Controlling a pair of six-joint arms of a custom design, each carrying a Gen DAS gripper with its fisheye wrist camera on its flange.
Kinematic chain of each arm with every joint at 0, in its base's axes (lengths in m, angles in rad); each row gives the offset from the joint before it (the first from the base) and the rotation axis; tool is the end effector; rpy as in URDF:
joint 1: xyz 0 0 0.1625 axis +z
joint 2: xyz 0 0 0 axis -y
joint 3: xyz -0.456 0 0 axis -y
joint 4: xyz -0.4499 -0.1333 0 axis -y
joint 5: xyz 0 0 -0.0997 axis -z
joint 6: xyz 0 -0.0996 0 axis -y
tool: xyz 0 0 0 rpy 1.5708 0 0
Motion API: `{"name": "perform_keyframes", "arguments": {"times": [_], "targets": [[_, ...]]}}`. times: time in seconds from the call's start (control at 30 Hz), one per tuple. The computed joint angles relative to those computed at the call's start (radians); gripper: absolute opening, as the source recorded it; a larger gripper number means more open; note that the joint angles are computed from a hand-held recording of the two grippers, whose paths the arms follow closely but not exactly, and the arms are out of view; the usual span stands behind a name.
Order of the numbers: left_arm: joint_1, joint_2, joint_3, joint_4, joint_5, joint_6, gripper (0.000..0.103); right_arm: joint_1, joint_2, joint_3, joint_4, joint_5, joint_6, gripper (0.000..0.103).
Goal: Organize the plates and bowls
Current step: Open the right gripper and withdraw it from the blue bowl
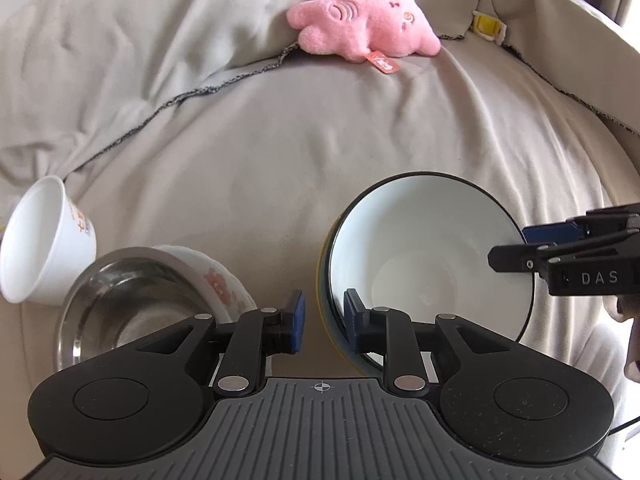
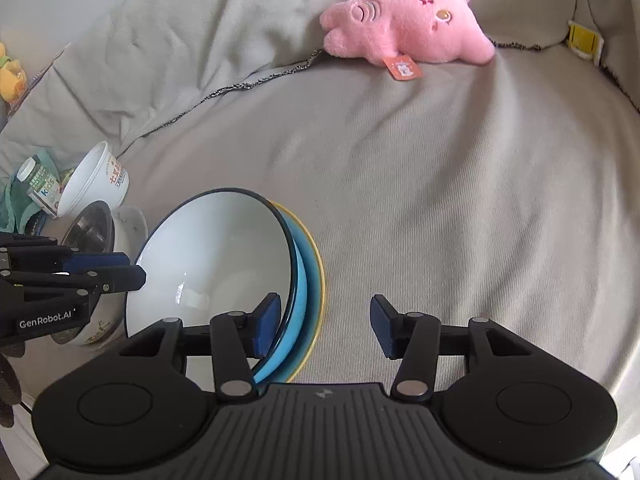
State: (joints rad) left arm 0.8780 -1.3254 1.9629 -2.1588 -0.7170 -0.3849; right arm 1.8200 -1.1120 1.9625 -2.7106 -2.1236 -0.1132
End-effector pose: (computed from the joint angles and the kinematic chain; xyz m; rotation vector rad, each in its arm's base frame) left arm -0.2029 -0.5706 0.2668 0.3846 2.3065 -0.4961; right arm 0.2310 -0.5794 0.1804 0.3599 -2.5557 0.4245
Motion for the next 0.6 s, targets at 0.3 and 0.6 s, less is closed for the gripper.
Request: {"name": "perform_keyframes", "arguments": {"times": [0.3, 0.6], "targets": [[0.033, 0.031, -0.02, -0.058, -0.027, 0.006, 0.026, -0.051, -0.014, 0.031, 0.032, 0.146, 0.101, 0.051], [0.053, 0.063, -0.033, -0.018, -0.056, 0.004, 0.037, -0.073, 0.024, 0.034, 0.029, 0.227, 0.151, 0.044]]}}
